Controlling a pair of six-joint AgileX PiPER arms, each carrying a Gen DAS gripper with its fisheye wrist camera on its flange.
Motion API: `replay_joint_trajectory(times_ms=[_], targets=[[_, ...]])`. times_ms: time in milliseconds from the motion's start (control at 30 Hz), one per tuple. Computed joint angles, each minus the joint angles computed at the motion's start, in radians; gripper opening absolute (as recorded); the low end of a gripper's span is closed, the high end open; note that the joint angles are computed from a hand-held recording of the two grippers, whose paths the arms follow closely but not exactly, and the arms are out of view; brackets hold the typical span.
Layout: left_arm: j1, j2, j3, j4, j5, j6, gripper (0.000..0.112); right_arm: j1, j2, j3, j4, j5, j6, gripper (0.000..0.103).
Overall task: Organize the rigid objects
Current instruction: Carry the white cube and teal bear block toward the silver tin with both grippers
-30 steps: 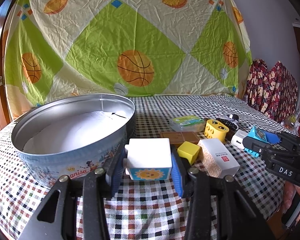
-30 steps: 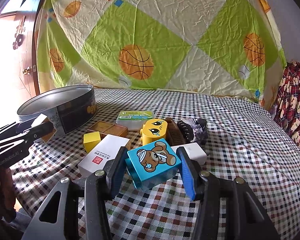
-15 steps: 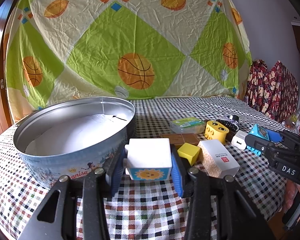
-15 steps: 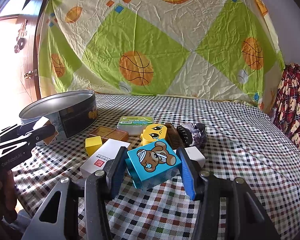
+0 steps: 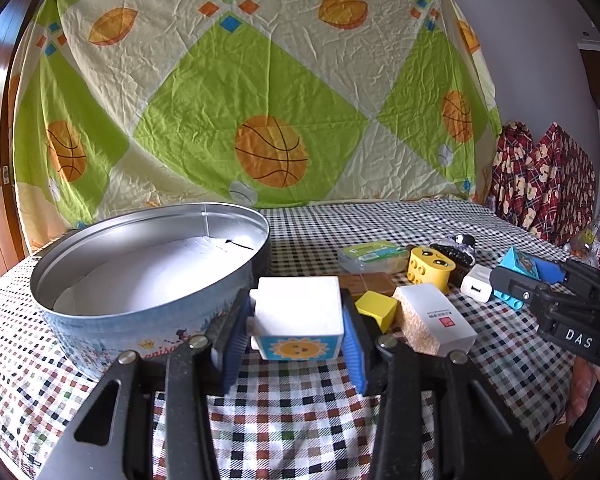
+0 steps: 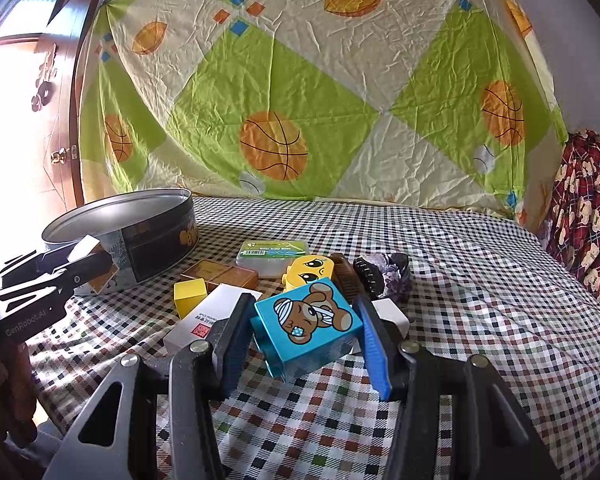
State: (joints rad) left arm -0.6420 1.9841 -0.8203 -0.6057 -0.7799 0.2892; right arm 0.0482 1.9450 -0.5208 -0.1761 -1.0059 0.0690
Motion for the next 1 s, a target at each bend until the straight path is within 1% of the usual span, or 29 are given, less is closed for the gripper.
replay_joint_trajectory(times_ms=[233,533,867,1000], targets=[[-0.016,0.008,0.007,-0.009,-0.037,0.002,0.041,-0.001,0.006,0.013,0.000,-0.034,-0.006,0.052],[-0.025,0.010,0.009,-0.017,-0.057,0.007,0.041,-0.002,0.014,0.030,0.007,-0.084,-0.011,0.052],[-0.026,0.011,0.021,-0.008,-0.081,-0.007,0.041,-0.003,0.036,0.057,0.014,-0.176,-0.023,0.052],[-0.032,0.009,0.038,-0.002,-0.104,-0.023,0.041,0.000,0.044,0.064,0.019,-0.206,-0.033,0.052]])
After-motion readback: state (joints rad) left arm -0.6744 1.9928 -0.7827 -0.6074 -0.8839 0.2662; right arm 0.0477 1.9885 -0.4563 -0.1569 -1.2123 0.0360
